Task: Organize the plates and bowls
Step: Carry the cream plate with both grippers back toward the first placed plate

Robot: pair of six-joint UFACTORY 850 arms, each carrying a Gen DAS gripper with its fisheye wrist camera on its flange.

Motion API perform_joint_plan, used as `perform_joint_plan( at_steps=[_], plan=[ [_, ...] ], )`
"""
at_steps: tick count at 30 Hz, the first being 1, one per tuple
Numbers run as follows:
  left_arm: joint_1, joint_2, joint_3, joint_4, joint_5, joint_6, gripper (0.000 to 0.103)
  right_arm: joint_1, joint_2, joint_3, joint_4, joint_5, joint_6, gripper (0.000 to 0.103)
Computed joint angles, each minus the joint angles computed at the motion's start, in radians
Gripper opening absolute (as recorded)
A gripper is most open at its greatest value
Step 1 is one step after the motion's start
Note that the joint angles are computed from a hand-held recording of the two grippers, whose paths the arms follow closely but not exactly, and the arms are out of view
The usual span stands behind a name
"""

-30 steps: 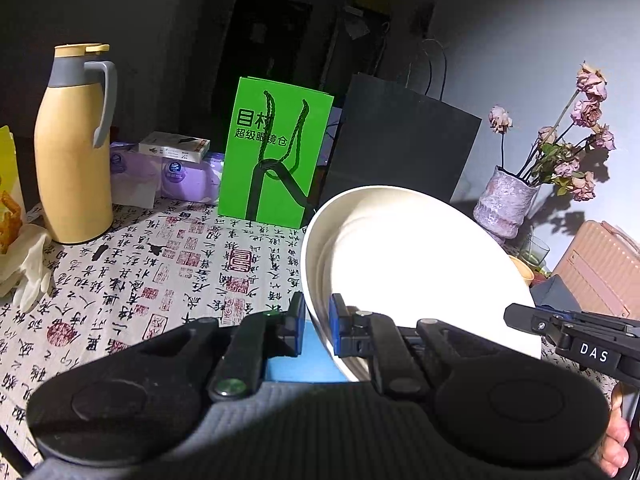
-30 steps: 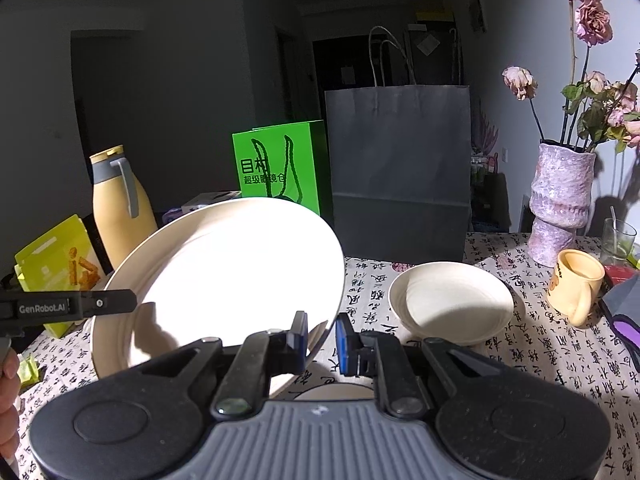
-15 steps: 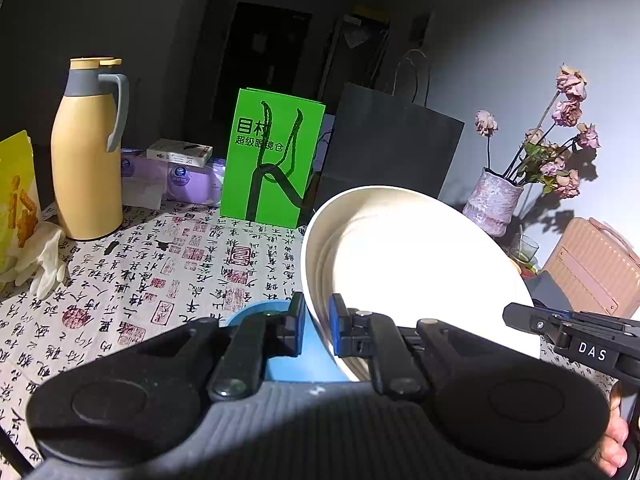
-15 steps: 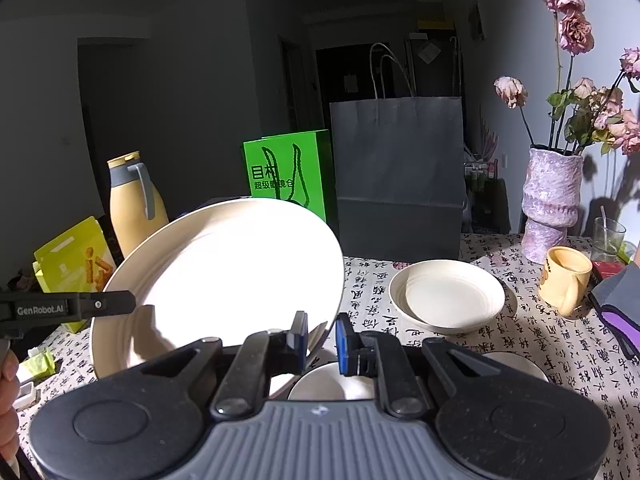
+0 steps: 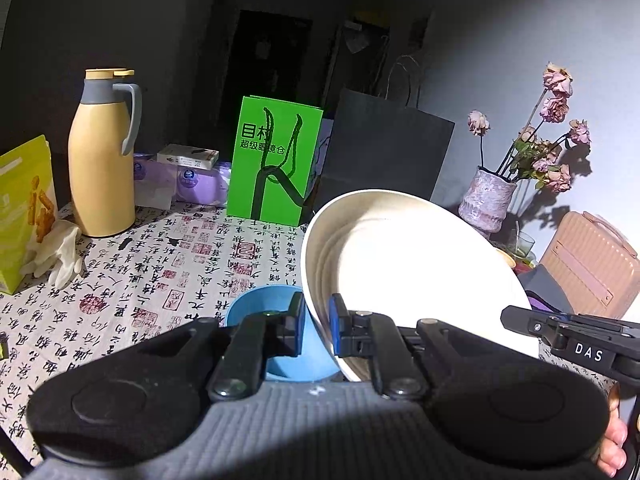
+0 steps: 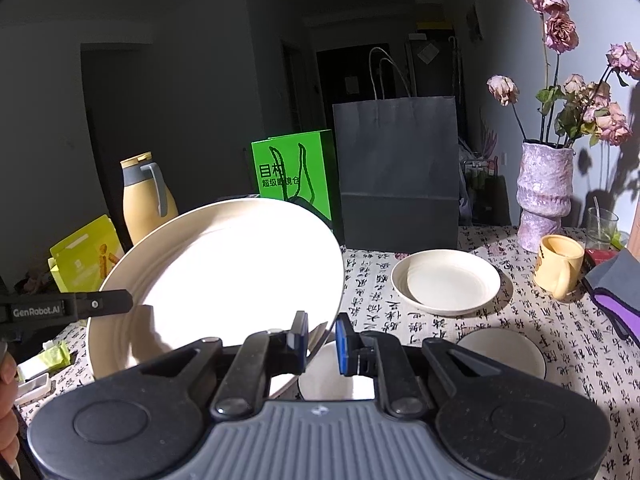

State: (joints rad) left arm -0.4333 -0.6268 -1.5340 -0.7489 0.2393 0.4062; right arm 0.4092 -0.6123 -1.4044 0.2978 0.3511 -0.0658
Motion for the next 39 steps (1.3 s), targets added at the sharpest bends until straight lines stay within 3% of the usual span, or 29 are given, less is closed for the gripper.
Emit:
perform_joint_plan(
  at_steps=[11,39],
  plan=[
    [-0.022,0.042,0.083,0.049,0.050,-0.060,0.013,0.008,0.039,0.074,-0.002,0.022,0.015,0.014],
    [-0.052,0.073,0.192,0.147,0.077,-0.183,0.013,0.014,0.083,0.216,-0.034,0.091,0.100,0.014]
  ],
)
